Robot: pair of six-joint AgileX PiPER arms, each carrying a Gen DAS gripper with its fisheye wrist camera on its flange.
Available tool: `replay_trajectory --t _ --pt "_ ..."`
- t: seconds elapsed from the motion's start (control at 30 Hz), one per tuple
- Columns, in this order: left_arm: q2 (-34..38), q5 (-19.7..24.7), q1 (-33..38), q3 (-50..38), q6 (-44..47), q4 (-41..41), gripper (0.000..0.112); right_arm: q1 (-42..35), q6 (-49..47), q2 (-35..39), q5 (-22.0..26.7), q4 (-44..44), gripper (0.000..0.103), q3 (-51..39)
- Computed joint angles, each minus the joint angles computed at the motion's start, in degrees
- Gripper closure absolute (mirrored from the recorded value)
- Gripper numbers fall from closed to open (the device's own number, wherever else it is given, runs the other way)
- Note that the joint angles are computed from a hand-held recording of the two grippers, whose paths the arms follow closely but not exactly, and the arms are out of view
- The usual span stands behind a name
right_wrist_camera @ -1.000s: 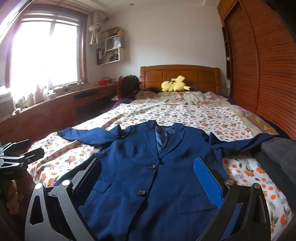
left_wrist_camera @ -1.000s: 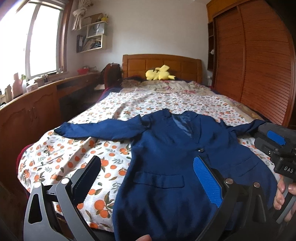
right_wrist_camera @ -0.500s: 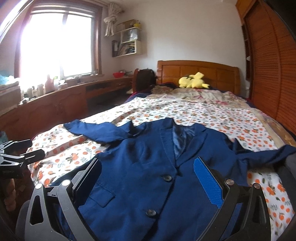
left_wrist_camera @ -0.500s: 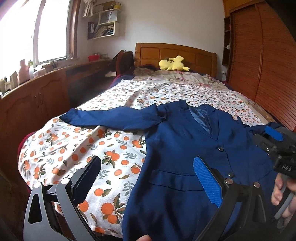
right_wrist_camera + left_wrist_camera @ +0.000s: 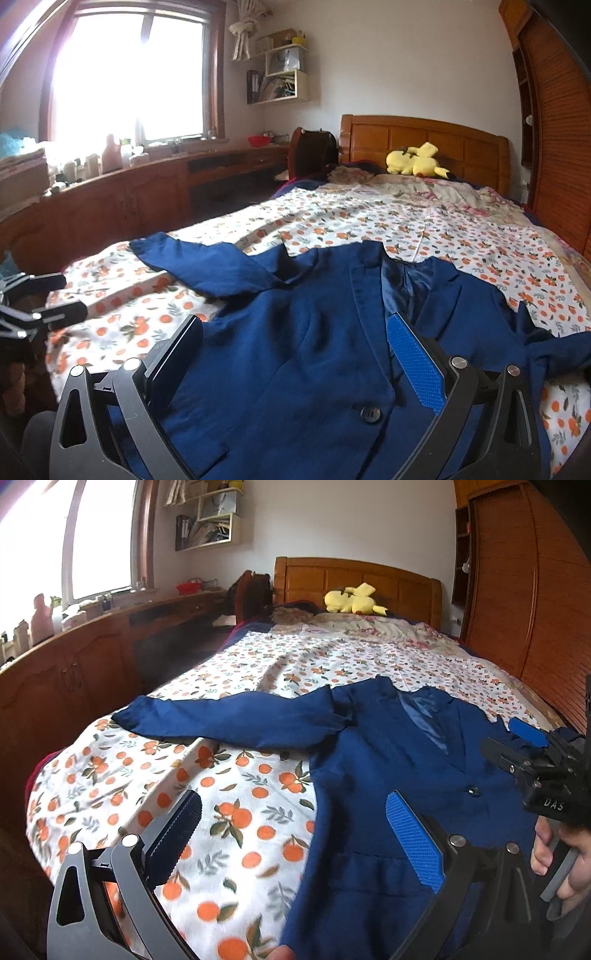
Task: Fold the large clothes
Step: 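Move the left tool to the jacket sleeve nearest it, then grasp the sleeve with the left gripper and fold it across the jacket front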
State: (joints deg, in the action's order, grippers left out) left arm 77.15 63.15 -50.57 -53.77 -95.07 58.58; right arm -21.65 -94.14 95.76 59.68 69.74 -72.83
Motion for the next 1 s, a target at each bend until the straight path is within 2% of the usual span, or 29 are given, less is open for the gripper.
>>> replay_trajectory --t 0.13,0.3,0.4,0.47,0.57,0.8,0.93,1.0 --pt "-0.24 -11.96 11.68 1.50 7.17 -2.48 0.012 2.68 -0.53 3.45 -4.89 -1.36 0.007 -1.01" --pt "1.53 -27.88 28.04 1.73 18.75 -9.03 0.012 3.61 0.86 6.79 -6.28 -3.29 0.007 -2.88" --pt "4.44 -32.97 36.35 -0.13 26.63 -14.39 0.012 4.20 0.81 7.77 -6.91 -4.10 0.007 -2.84" --pt "6.41 -34.98 40.73 -1.80 31.52 -18.10 0.012 4.49 0.59 8.17 -7.27 -4.42 0.007 -2.68" --pt "9.95 -37.41 47.37 -4.86 41.02 -26.36 0.021 4.57 0.83 8.59 -7.09 -4.63 0.007 -2.93" --pt "20.52 -37.55 59.09 -13.80 58.54 -44.78 0.035 4.51 1.57 9.01 -6.61 -4.82 0.007 -3.38" --pt "26.89 -35.82 64.55 -18.62 62.68 -51.90 0.038 4.35 1.32 8.96 -6.52 -4.46 0.007 -3.21" --pt "29.61 -34.98 67.59 -20.78 67.11 -58.33 0.044 4.31 1.57 8.94 -6.35 -4.56 0.007 -3.30"
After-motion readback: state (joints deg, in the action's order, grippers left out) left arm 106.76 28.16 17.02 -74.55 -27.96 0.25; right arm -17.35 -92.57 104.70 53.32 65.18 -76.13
